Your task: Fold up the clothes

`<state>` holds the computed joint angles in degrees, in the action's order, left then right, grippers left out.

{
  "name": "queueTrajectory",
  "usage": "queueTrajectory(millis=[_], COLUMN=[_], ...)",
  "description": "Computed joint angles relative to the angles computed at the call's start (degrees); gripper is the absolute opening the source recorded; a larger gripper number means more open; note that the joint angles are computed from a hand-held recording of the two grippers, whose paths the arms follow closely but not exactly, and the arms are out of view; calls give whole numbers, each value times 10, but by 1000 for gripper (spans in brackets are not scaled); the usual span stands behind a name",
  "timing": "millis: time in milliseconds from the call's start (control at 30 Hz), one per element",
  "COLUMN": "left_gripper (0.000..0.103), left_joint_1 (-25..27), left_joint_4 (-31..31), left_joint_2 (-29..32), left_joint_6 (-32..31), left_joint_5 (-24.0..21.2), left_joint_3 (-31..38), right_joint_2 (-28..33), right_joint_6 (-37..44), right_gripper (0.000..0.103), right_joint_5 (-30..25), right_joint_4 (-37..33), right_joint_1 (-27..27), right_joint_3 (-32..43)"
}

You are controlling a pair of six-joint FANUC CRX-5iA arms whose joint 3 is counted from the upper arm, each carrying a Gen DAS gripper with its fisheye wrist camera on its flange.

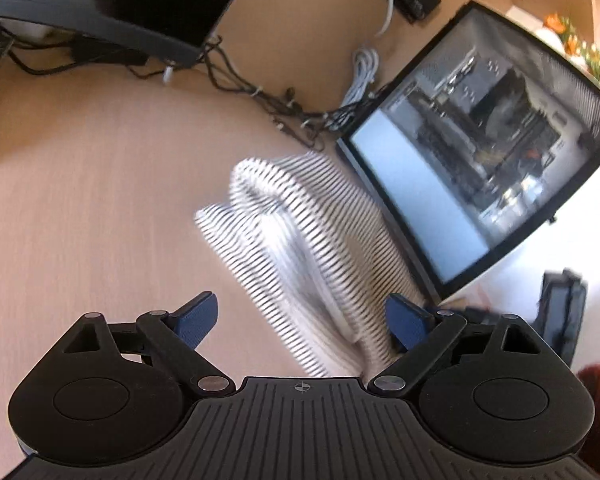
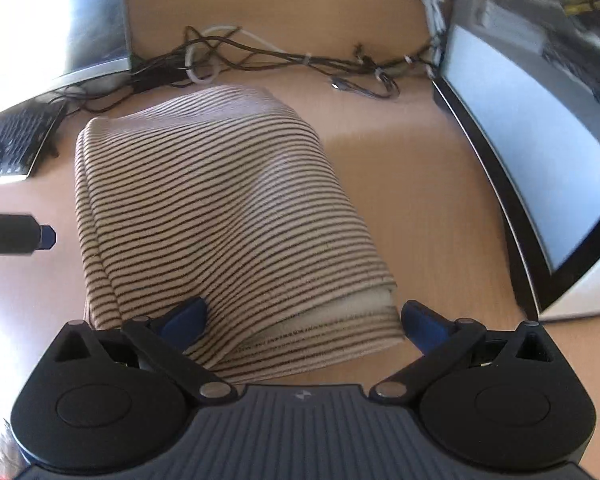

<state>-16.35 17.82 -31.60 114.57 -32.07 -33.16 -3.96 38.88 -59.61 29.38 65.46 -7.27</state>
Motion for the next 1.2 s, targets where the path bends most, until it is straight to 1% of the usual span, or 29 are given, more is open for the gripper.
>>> queueTrajectory(millis=[67,133,167,200,233,267,333,367,400,467,500,600,667,700,733,767,800,833,867,900,933,967,1000,1033,1067,1100,1133,1200], left_gripper=[92,89,85,82,75,70,70,72,72,74,74,74,75,76,77,78,78,81,82,83,83,83,83,83,80,76,70,69], left_joint_1=[-7,-20,-28,-36,-47,-62,-97,-117,-128,-142,-153,-189,-217,-224,-233,-243,-251,-259,-267,-273,-278,-284,-290,-296,-307,-318,-328,-350], left_joint_4=[29,35,24,-13,-67,-125,-226,-271,-294,-319,-341,-398,-435,-446,-458,-469,-479,-489,-498,-505,-510,-515,-520,-525,-535,-545,-562,-595], left_joint_2=[18,43,55,67,83,101,127,141,149,154,158,178,199,204,212,220,228,236,244,251,255,260,267,274,279,283,283,282], left_joint_6=[-5,6,18,48,94,142,222,258,281,326,354,417,449,462,478,495,509,522,536,550,564,578,589,600,614,627,634,646], left_joint_5=[30,48,50,38,9,-25,-85,-116,-130,-142,-156,-212,-253,-268,-286,-303,-318,-334,-350,-362,-375,-388,-405,-423,-444,-463,-468,-476], left_joint_3=[1,14,23,42,72,105,158,184,195,203,213,254,285,294,306,317,328,338,348,356,362,369,380,392,406,420,430,449], right_joint_2=[3,7,9,9,8,6,1,-4,-8,-15,-21,-64,-82,-79,-70,-60,-49,-35,-18,2,25,35,31,28,25,25,24,22], right_joint_6=[3,10,13,16,18,22,30,38,49,104,134,188,252,287,321,355,390,421,448,465,474,484,495,506,521,540,560,602], right_gripper=[103,103,103,103,103,103,103,103,103,103,103,103,101,92,80,74,64,60,60,60,63,68,76,76,76,76,76,76], right_joint_5=[-10,-17,-20,-21,-19,-16,-5,3,11,20,29,109,166,180,183,184,182,175,164,147,125,122,139,157,163,159,155,151], right_joint_4=[18,39,48,56,60,61,61,55,46,1,-21,-44,-90,-124,-163,-204,-245,-279,-305,-314,-308,-305,-304,-303,-313,-335,-356,-392], right_joint_1=[10,19,22,25,25,25,22,19,15,-1,-11,-40,-68,-82,-95,-108,-122,-134,-142,-146,-146,-145,-145,-146,-149,-157,-165,-179], right_joint_3=[-2,-6,-8,-10,-14,-17,-24,-28,-30,-16,-11,-30,-27,-15,4,24,45,65,84,99,113,113,99,86,81,87,91,95])
